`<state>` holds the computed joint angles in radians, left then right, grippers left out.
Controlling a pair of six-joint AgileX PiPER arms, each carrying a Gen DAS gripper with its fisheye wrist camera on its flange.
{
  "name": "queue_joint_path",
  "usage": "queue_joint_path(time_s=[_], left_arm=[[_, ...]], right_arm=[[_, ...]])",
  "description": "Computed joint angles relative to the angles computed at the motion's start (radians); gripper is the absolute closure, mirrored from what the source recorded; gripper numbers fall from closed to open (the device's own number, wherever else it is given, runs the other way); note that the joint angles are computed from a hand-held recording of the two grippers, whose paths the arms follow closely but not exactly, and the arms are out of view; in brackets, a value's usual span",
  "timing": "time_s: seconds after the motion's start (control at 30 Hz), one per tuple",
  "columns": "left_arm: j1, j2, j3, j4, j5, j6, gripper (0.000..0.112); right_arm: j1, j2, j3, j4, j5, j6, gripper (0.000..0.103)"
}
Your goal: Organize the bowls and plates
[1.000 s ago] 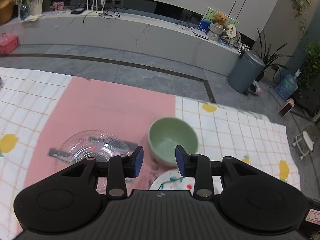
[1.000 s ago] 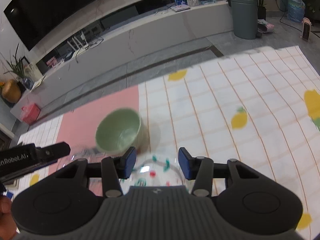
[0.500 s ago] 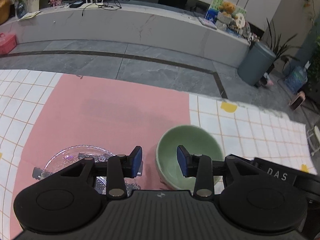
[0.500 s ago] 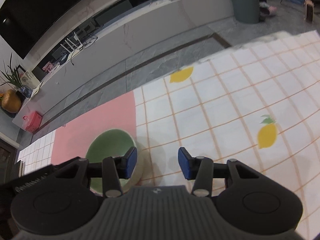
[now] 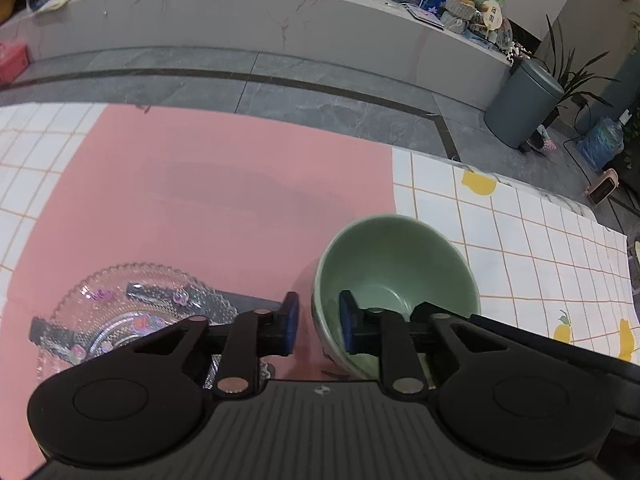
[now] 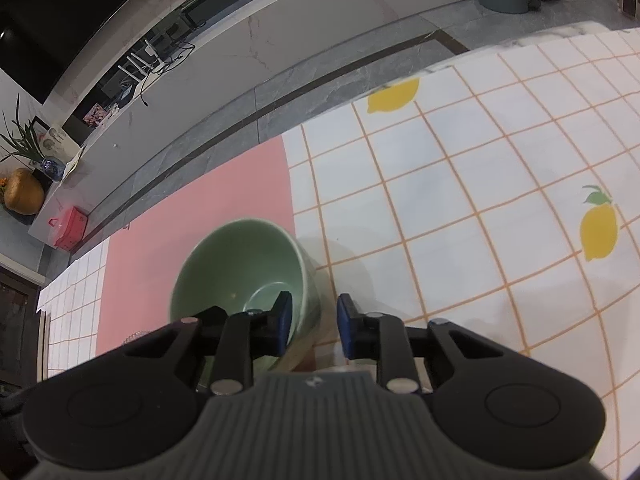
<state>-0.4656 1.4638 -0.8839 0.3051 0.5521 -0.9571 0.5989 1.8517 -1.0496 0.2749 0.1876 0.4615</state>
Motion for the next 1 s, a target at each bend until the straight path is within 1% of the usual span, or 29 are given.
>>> queue_joint_path(time_s=[0.03,0.07,0.1,0.17,0.23,0.3,0.4,0.5,0.57,0.67,0.73,0.83,0.87,0.93,1.0], left_arm=[[0.005,-0.003,0.006,-0.017,-0.011,0.012,0.098],[0.008,-0.008,0.011,-0.026,-0.017,0.015,0.098],[0.003,-0.003,0.005,-0.021,-0.013,0.004,0.099],[-0.002,-0.003,-0.003,-0.019,0.004,0.001,0.100],[-0.003,-0.012,-0.005,-0.034,0.021,0.010,0.100],[-0.008,-0.033,0.002,-0.035,0.028,0.006,0.100],[-0.039,-0.078,0.011,0.006,0.066,-0.047,0.100],[-0.095,-0.115,-0.001,0.065,0.132,-0.118,0.101],[-0.130,-0.143,-0.014,0.083,0.189,-0.146,0.101],[-0.195,-0.202,-0.014,0.121,0.260,-0.203,0.101],[-0.246,-0.237,-0.016,0.141,0.317,-0.253,0.101],[-0.322,-0.291,-0.012,0.160,0.398,-0.329,0.102],[-0.355,-0.310,-0.006,0.171,0.425,-0.359,0.102],[-0.435,-0.356,0.003,0.202,0.491,-0.436,0.102],[-0.511,-0.403,0.008,0.223,0.563,-0.499,0.102]], right_arm=[[-0.003,0.001,0.002,0.057,-0.004,-0.056,0.088],[-0.003,0.002,0.001,0.074,-0.005,-0.073,0.088],[-0.001,0.004,-0.002,0.051,-0.002,-0.049,0.088],[0.009,0.003,-0.012,-0.065,0.014,0.078,0.089],[0.013,-0.010,-0.001,-0.076,0.011,0.106,0.089],[0.025,-0.033,0.018,-0.137,0.005,0.170,0.089],[0.041,-0.075,0.043,-0.194,0.012,0.236,0.090],[0.058,-0.126,0.073,-0.219,0.026,0.274,0.090],[0.073,-0.171,0.106,-0.229,0.029,0.298,0.091],[0.106,-0.246,0.155,-0.300,0.049,0.396,0.091],[0.142,-0.301,0.185,-0.377,0.074,0.490,0.091],[0.230,-0.387,0.228,-0.591,0.127,0.733,0.091],[0.260,-0.412,0.242,-0.640,0.146,0.795,0.091],[0.320,-0.461,0.270,-0.722,0.175,0.906,0.091],[0.374,-0.507,0.295,-0.757,0.201,0.986,0.091]])
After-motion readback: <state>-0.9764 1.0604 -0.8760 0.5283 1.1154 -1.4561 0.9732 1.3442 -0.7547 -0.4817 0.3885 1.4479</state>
